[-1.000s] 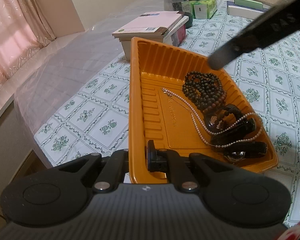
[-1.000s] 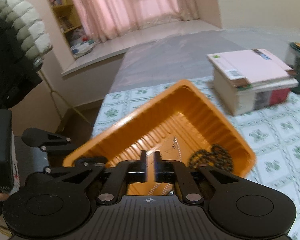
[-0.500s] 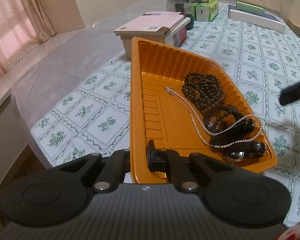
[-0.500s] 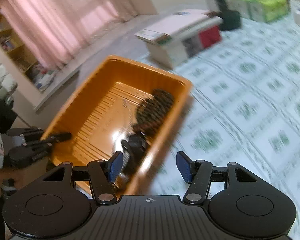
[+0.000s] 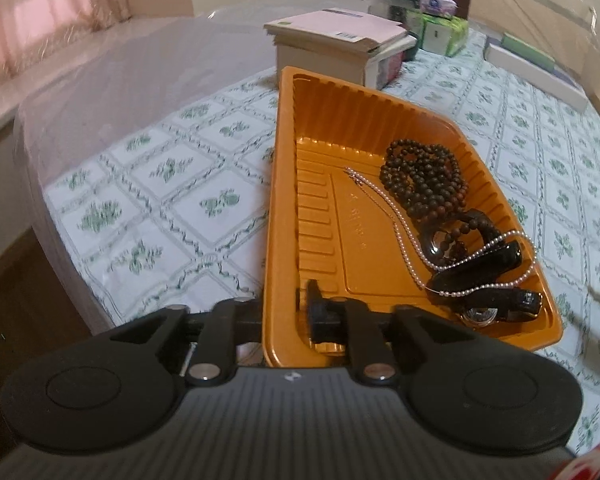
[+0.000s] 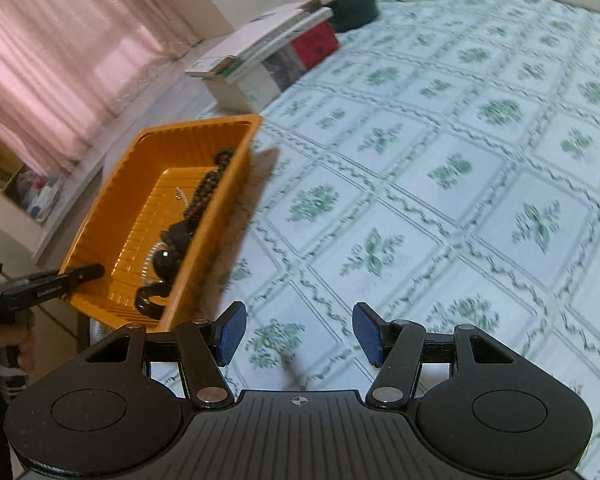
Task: Organize jewelry
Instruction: 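Set the orange tray down on the sheet and open the left tool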
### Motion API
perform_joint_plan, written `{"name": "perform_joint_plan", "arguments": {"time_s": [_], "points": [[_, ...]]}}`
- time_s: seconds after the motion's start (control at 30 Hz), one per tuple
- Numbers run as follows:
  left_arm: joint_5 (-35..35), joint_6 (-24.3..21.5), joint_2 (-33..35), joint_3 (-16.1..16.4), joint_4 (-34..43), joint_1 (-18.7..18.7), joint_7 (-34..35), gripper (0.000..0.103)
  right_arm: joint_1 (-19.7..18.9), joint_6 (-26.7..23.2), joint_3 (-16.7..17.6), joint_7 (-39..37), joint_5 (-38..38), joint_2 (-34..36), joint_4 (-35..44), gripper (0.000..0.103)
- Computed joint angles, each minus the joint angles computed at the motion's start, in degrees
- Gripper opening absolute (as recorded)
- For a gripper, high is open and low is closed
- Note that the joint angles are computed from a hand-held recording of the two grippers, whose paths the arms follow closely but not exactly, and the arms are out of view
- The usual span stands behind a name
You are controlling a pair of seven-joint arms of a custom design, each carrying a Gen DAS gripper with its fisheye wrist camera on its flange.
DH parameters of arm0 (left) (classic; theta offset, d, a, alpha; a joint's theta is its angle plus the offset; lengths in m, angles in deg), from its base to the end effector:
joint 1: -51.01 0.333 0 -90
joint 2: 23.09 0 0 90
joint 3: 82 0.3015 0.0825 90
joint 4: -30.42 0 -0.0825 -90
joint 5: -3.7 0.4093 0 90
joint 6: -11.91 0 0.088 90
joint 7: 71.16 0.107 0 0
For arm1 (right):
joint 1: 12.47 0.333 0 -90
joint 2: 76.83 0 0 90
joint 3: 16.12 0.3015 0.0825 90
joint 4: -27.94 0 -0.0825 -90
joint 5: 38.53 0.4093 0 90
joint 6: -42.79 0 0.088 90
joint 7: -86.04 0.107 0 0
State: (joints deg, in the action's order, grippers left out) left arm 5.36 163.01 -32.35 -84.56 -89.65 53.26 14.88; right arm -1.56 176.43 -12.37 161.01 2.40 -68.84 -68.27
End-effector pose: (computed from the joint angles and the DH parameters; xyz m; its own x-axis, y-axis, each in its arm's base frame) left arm 0.5811 -0.0051 0.5507 0.0376 -0.9992 0.0104 -0.7618 -0.0354 -0.6468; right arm 0.6468 0.1780 0.5540 0.2707 -0.7996 -0.5360 -0.8772 0.0244 -0.4795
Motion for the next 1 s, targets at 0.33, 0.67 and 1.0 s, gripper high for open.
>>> {"name": "perform_joint_plan", "arguments": {"time_s": [0.33, 0.67, 1.0], "points": [[-1.5, 4.3, -3.5, 0.7, -4.7, 1.1, -6.4, 0.04, 0.5, 2.2, -0.2, 0.2, 1.2, -3.1, -3.6, 0.059], [6.8, 12.4, -13.0, -1.7, -12.7, 0.8, -19.3, 0.09, 1.6, 6.2, -0.9, 0.0, 1.8, -9.3, -10.6, 0.071], [9.6, 12.0, -19.1, -3.9, -18.3, -3.3, -26.0, 0.102, 2.8, 13.0, -1.6, 1.4, -3.7, -17.6, -19.1, 0.075]]}}
